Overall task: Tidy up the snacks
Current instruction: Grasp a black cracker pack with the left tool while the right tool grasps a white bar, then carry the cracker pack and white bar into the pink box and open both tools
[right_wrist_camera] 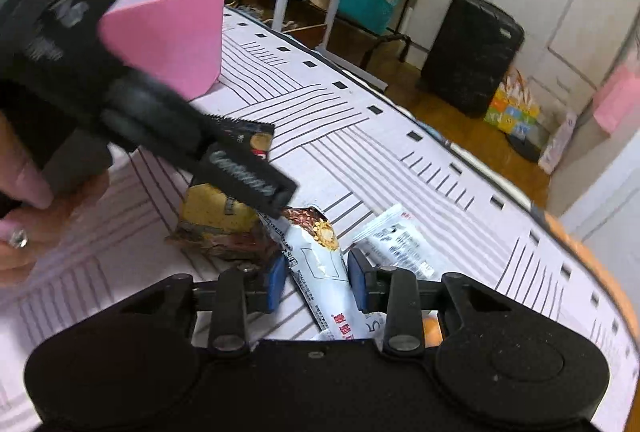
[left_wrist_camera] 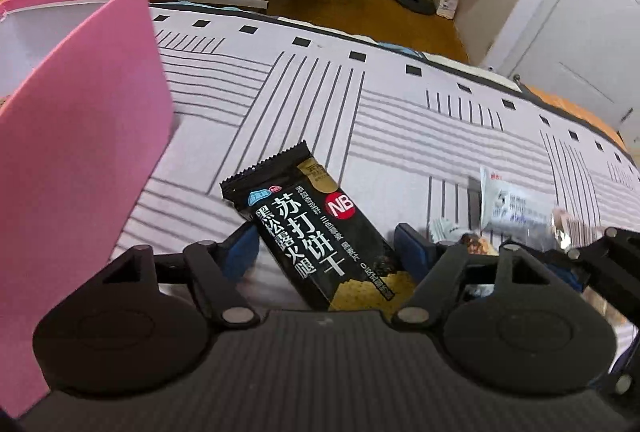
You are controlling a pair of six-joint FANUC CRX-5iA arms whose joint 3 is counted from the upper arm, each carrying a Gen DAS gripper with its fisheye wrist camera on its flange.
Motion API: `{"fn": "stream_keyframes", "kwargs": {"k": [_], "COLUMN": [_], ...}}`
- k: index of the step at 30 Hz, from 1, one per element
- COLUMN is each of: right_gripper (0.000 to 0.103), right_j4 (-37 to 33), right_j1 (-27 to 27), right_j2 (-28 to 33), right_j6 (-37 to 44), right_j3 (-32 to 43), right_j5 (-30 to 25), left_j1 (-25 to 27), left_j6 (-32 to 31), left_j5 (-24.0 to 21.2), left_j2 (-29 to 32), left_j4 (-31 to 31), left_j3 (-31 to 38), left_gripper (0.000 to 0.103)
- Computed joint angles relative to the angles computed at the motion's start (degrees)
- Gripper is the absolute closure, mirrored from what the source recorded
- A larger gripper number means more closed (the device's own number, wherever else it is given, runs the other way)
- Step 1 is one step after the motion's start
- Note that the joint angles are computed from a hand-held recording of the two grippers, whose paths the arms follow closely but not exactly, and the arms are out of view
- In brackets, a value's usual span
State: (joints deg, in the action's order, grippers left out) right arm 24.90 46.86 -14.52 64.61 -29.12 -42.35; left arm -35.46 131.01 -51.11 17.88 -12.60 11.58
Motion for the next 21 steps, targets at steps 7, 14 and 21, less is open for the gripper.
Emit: {"fn": "stream_keyframes", "kwargs": {"k": [7,14,21], "right_gripper": [0.064,0.058,0.039], "right_j4": [-10.54,-12.91,-10.20], "right_j1": [-2.17,-3.47,-1.58], "right_j2": [0.03,-0.53,-0.65], "right_j6": [-4.27,-2.28,-0.99], "right_j3": [4.50,3.10,1.94], "right_j5": [-2.39,-1.04,-2.16], "left_j1": [2.25,0.52,0.08], "left_j6": [-13.66,-7.82,-0.86], "left_j5": [6.81,0.58,-1.51], "left_j2": [-5.64,-5.21,-5.21], "left_j4": [7.63,1.19,0.45], "left_j3": [-8.53,-4.93,-4.81], "left_gripper": [0.034,0.032,0.021]}}
